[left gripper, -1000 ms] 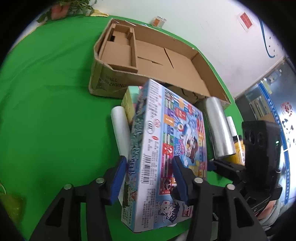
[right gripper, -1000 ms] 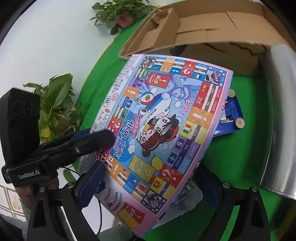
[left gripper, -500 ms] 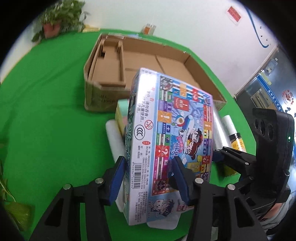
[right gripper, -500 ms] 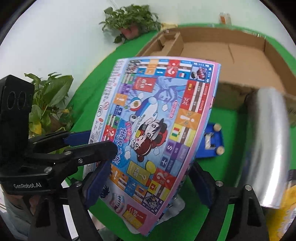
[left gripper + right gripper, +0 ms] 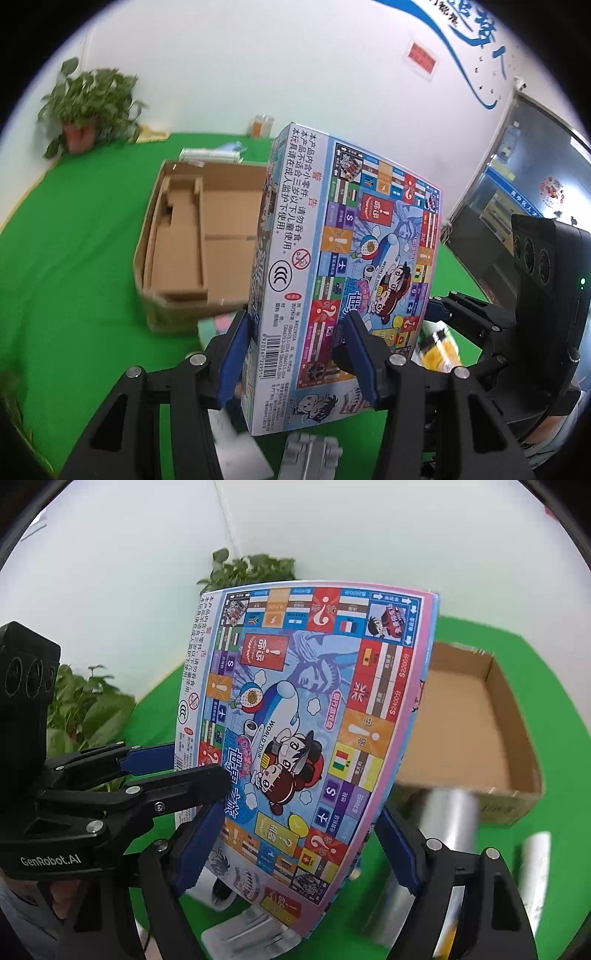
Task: Organize rigid objects
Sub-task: 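Lift the board-game box and lay it flat inside the open box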
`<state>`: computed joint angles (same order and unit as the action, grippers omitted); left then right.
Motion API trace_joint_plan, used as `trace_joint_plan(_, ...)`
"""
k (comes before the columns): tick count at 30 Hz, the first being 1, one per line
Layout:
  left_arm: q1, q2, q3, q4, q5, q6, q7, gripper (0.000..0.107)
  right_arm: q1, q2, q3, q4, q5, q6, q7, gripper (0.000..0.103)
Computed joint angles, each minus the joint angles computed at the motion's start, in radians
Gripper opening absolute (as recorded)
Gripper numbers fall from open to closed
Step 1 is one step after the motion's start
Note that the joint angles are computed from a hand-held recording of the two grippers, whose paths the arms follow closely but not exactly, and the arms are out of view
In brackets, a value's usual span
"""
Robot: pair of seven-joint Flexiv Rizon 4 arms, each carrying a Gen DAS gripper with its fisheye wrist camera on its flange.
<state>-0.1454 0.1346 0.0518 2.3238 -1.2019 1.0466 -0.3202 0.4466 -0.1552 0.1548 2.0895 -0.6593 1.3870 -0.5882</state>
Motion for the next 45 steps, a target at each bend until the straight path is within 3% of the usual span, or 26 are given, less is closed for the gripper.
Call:
trace_joint_plan(6, -0.02, -0.04, -0.027, -0.064, -0.093, 0.02, 0.086, 0.051, -0.024, 0.017, -0.023, -0.041, -0.05, -0.03, -0.014, 0.08)
trace_joint_plan(13, -0.011, -0.093, -0.043, -0.126, -0.123, 0.012, 0.108, 0.051, -0.046, 0.019, -0.017, -0.069, -0.053, -0.056, -0.046, 0.08)
trace_joint_plan(25, 0.027, -0.182, -0.064, -0.205, -0.073, -0.002, 0.047, 0.051, -0.028, -0.01, -0.001, -0.105, 0.0, -0.104, -0.092, 0.08)
trace_joint_plan(37, 0.078, -0.288, -0.088, -0.27, 0.064, -0.011, -0.099, 0.051, -0.039, -0.003, 0.067, -0.157, 0.294, -0.219, -0.326, 0.08)
trace_joint_plan(45, 0.115, -0.335, -0.102, -0.294, 0.167, -0.022, -0.217, 0.051, -0.033, -0.06, 0.076, -0.19, 0.407, -0.225, -0.444, 0.08)
